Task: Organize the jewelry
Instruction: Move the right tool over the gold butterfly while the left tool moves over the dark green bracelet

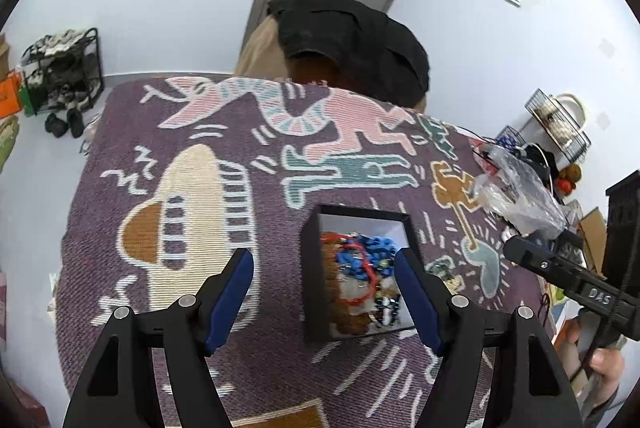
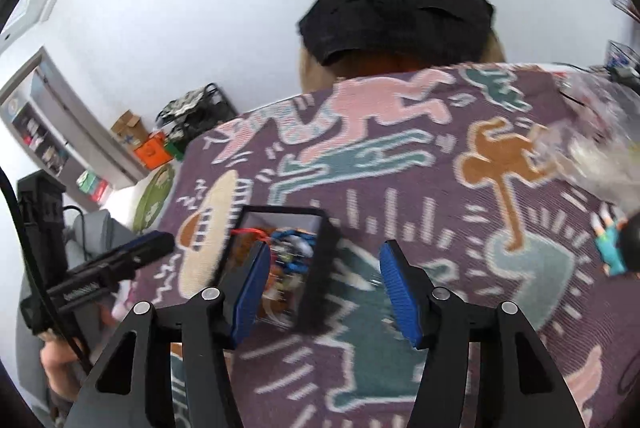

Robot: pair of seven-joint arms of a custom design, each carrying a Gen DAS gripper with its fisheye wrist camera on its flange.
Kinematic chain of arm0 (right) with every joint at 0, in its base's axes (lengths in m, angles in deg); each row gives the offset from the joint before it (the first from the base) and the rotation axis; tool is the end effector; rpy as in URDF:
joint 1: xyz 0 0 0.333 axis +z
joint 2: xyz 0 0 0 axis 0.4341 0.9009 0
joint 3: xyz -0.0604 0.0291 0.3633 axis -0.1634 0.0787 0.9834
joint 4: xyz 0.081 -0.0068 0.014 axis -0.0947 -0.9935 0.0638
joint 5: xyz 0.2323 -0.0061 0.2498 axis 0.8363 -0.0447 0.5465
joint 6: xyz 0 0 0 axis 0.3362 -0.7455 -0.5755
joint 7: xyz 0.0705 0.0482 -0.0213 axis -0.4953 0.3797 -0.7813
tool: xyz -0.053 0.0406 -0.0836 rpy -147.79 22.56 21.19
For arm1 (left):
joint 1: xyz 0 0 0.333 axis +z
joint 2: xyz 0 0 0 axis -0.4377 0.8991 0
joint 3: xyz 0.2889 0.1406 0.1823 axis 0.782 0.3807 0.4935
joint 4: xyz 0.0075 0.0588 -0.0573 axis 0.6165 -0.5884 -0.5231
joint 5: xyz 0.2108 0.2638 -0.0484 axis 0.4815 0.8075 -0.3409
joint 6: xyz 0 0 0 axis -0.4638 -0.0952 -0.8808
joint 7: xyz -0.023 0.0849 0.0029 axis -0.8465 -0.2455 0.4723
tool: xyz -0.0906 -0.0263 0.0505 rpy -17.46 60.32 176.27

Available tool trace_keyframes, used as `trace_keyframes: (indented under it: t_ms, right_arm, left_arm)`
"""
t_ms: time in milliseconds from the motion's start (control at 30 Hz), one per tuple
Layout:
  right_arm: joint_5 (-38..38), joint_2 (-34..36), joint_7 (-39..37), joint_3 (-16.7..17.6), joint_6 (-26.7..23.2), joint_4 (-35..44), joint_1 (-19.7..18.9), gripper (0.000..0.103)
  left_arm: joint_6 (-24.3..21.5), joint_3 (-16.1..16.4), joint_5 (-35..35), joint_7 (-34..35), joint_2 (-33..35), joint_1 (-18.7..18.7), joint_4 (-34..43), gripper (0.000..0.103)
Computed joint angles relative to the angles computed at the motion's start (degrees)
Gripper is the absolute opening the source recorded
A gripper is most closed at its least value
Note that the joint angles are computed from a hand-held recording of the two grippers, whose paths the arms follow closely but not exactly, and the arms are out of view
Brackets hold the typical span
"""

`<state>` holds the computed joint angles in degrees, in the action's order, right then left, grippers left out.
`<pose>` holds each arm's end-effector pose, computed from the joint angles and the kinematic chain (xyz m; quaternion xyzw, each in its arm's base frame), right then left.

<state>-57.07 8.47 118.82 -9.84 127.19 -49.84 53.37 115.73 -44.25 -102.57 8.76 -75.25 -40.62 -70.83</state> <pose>0.4199 0.3438 0.6255 -0.6659 0.6452 -0.0835 0.3651 0.4257 -0.1626 0.6187 -0.6348 0.6788 -0.3611 0.0769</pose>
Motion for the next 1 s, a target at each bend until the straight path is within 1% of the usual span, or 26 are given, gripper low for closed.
trace_keyframes:
  t_ms: [233, 300, 367, 467, 667, 733, 900, 1000]
  right_arm:
    - [2.3, -3.4, -0.5, -0.7, 1.0, -6.6, -1.7, 0.056]
    - [2.8, -3.8, -0.6, -0.6, 1.2, -7.8, -2.0, 0.054]
    - [4.1, -4.0, -1.5, -0.8, 1.4, -8.8, -2.2, 0.049]
    - [5.6, -3.8, -2.6, -0.8, 1.6, -9.8, -2.2, 0.045]
    - [8.4, -1.9, -4.5, -1.0, 1.0, -10.3, -2.0, 0.044]
    - [8.8, -1.0, -4.6, -1.0, 0.7, -10.0, -2.0, 0.044]
    - [8.7, 1.4, -4.9, -1.2, -0.7, -8.3, -1.7, 0.044]
    - [6.2, 3.1, -3.7, -1.3, -3.1, -6.1, -1.4, 0.044]
  left_arm:
    - [0.1, -1.6, 0.3, -0.4, 1.5, -1.5, 1.4, 0.074]
    - [0.3, -2.0, 0.7, -0.6, 1.9, -1.8, 1.8, 0.074]
    - [0.5, -2.8, 1.8, -1.1, 2.4, -2.0, 2.4, 0.074]
    - [0.6, -3.4, 2.8, -1.8, 3.0, -2.4, 3.0, 0.074]
    - [1.0, -4.3, 4.8, -2.9, 4.1, -3.0, 4.1, 0.074]
    - [1.0, -4.5, 5.3, -3.0, 4.5, -3.1, 4.4, 0.071]
    - [0.7, -4.8, 6.1, -3.5, 5.7, -3.2, 5.1, 0.068]
    - [0.4, -4.8, 6.3, -3.9, 6.2, -3.2, 5.5, 0.065]
